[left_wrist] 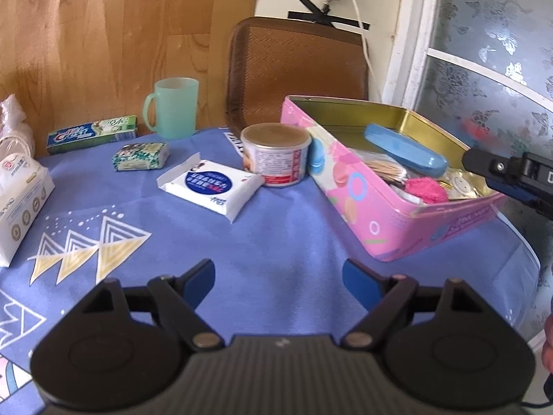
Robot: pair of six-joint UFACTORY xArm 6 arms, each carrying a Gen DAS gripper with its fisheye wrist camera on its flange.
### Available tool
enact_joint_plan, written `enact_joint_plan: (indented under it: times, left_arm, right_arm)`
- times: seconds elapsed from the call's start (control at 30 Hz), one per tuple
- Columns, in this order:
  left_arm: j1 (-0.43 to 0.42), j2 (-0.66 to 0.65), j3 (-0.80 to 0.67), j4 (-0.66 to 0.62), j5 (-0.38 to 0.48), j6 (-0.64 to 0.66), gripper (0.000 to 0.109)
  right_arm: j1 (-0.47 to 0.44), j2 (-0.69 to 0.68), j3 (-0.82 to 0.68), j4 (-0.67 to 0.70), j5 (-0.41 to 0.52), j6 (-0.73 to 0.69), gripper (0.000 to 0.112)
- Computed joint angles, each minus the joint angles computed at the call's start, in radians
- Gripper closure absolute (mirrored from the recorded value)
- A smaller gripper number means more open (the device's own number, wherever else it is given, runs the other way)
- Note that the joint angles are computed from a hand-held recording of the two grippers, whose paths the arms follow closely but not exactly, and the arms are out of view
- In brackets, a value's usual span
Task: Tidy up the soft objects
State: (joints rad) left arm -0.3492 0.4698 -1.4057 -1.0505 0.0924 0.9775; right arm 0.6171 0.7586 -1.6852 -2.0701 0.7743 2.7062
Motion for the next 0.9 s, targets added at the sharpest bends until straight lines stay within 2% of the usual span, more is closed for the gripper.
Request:
enact_joint_plan:
  times: [0.17, 0.27, 0.3, 0.5, 0.9]
  left_arm:
    - [-0.008, -0.001, 0.008, 0.019, -0.010, -0.002, 0.023]
    - [-0.010, 0.001, 0.009, 0.045, -0.013, -0.021, 0.021]
    - [-0.012, 0.000, 0.010, 0.046, -0.016, -0.019, 0.020]
    - [-0.035, -0.006, 0.016, 0.024, -0.030, 0.040, 0.016]
    - [-0.041, -0.002, 0.022, 0.068, -0.037, 0.016, 0.016]
  right_arm:
    - [-0.006, -0.012, 0.023, -0.005, 0.005, 0.025, 0.057]
    - [-0.011, -0.012, 0.026, -0.020, -0.004, 0.041, 0.072]
    - [-0.012, -0.012, 0.028, -0.023, -0.004, 0.047, 0.074]
    - [-0.012, -0.032, 0.073, -0.026, 0.037, 0.102, 0.073]
    - [-0.021, -0.058, 0.122, -0.012, 0.058, 0.161, 0.072]
